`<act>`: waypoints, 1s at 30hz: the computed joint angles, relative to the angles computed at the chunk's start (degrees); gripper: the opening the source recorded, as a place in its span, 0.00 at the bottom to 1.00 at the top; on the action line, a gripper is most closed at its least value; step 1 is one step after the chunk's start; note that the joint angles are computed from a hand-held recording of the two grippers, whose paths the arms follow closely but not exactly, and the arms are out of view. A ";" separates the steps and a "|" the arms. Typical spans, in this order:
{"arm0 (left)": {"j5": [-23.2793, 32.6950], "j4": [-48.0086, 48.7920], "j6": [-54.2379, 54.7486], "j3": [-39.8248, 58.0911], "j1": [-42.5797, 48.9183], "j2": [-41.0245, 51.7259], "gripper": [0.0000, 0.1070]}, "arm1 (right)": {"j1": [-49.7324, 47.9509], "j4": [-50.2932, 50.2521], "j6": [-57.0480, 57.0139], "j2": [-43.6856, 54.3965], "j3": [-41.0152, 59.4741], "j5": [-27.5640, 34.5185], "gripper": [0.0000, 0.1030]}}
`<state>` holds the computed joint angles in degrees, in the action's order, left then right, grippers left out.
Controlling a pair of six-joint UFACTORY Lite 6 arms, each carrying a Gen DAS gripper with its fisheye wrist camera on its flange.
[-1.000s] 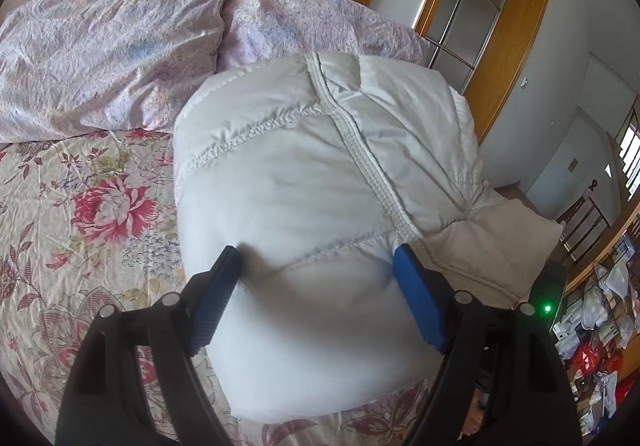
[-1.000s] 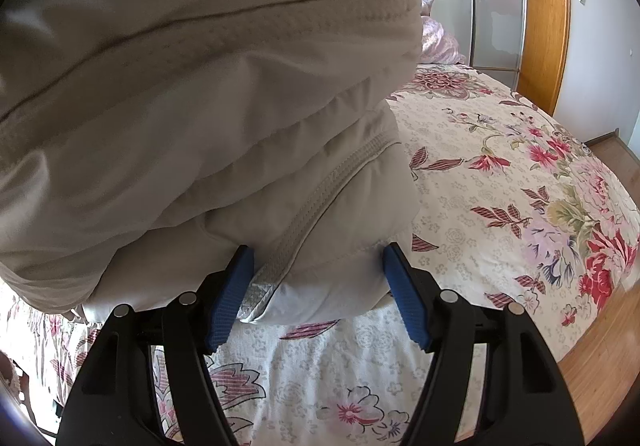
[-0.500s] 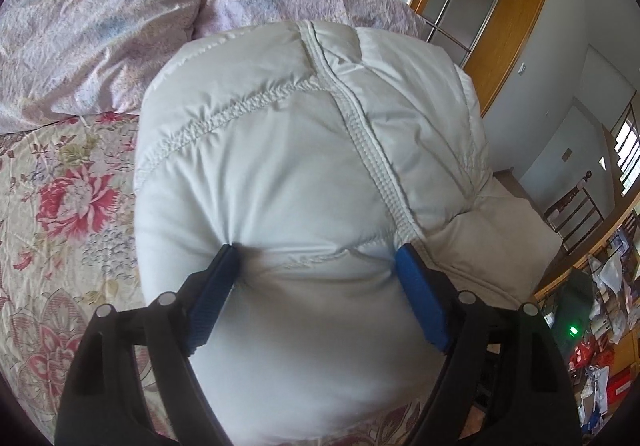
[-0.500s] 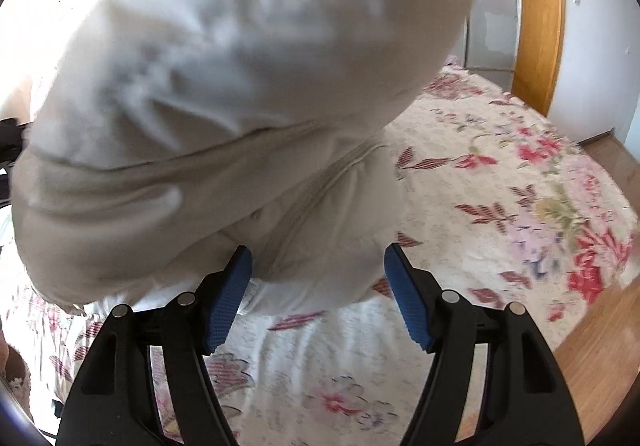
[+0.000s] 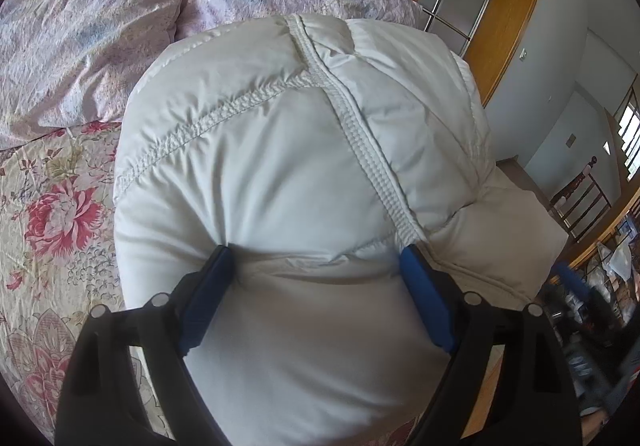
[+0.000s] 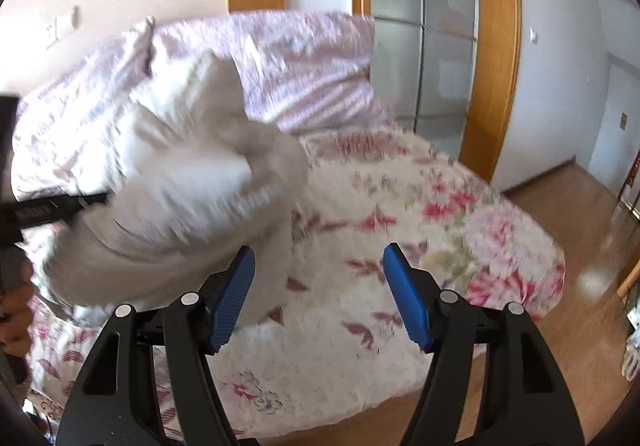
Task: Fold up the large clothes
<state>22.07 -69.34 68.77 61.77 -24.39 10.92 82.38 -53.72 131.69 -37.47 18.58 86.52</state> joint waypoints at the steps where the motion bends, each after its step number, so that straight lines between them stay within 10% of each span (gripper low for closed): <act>1: 0.09 0.13 -0.07 0.21 0.03 0.14 0.79 | 0.44 -1.26 -1.84 -0.90 1.16 1.43 0.66; 7: 0.44 0.71 -0.23 0.47 0.13 0.28 0.79 | -5.13 -10.39 -14.07 1.30 9.57 -2.71 0.64; 17: 1.12 2.32 -1.57 1.44 0.25 0.85 0.79 | -31.96 -17.35 -28.63 9.50 17.75 -33.09 0.45; 30: 2.03 2.07 -0.81 1.44 0.77 0.75 0.79 | -47.27 -15.13 -41.64 21.16 24.42 -47.50 0.28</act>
